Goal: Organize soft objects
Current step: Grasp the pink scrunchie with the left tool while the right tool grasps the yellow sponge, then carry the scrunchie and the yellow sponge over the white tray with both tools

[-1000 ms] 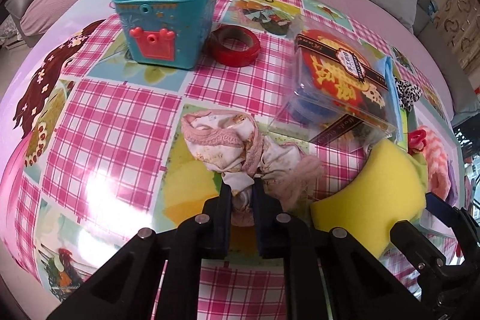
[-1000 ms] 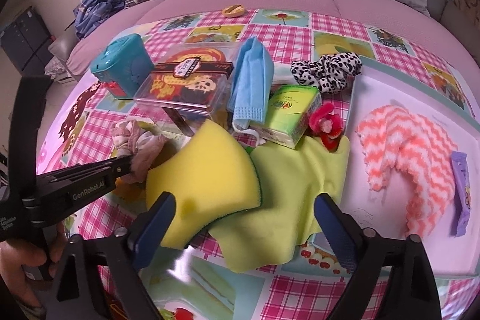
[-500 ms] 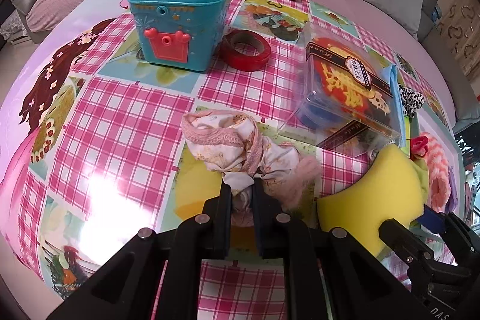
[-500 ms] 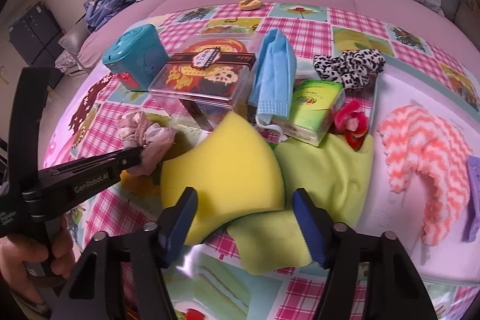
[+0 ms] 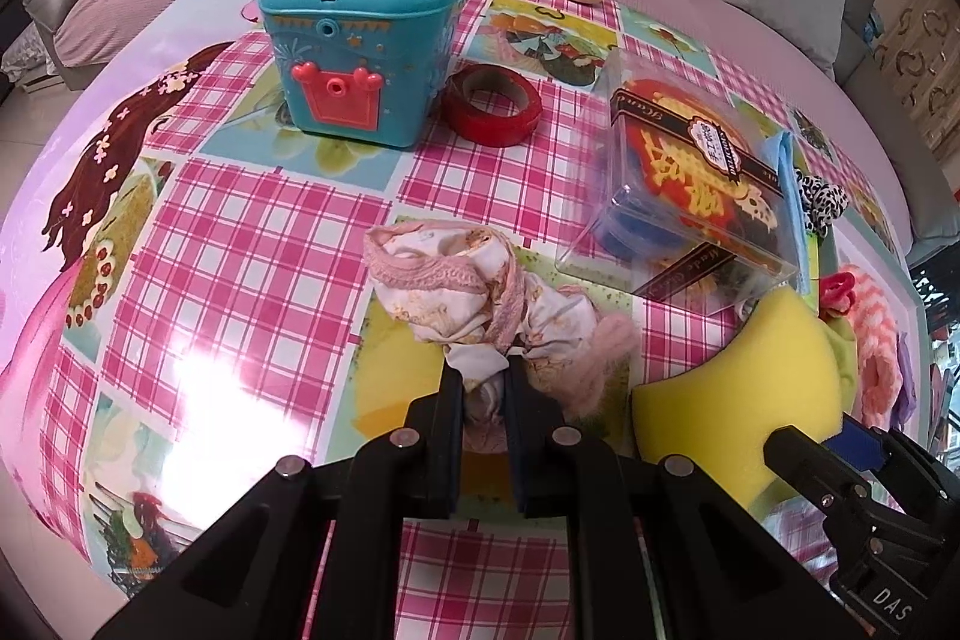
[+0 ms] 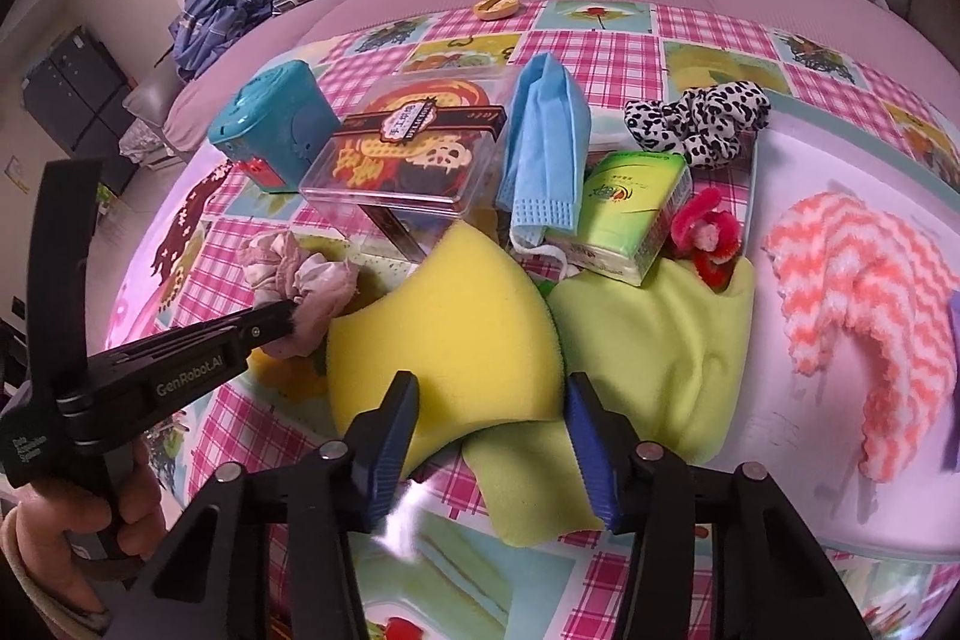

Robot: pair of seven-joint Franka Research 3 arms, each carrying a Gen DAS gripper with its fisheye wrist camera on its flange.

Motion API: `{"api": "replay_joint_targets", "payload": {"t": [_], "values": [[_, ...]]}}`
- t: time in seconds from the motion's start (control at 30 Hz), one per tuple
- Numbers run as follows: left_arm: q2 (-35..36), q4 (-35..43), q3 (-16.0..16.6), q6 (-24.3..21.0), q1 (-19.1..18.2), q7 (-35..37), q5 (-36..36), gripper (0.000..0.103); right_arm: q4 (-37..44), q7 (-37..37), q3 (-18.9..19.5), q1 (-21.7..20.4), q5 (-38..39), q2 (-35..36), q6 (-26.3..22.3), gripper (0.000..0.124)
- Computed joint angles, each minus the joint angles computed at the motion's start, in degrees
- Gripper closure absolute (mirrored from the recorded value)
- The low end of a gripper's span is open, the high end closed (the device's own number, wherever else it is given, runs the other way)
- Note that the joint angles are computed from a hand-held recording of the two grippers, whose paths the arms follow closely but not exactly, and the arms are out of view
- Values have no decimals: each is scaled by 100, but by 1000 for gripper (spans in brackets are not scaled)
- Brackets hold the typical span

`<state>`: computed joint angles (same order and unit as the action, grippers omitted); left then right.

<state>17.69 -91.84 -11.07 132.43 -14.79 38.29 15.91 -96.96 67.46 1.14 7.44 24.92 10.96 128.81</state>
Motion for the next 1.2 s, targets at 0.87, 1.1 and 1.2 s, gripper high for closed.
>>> {"api": "replay_joint_targets", "payload": {"t": [0.87,1.1,1.2], "values": [[-726,-219,-69,-162,-129,-461,691,91,-372,-172,-154,-195,650,-729,-40,82],[-506,335,-127,-369,-315,-221,871,91,-489,-76,-278,-322,727,-905,84,82],[-321,679,-131,-462,-431,-77,951,91,-466,4,-347,-417,766,-906,78,82]]}}
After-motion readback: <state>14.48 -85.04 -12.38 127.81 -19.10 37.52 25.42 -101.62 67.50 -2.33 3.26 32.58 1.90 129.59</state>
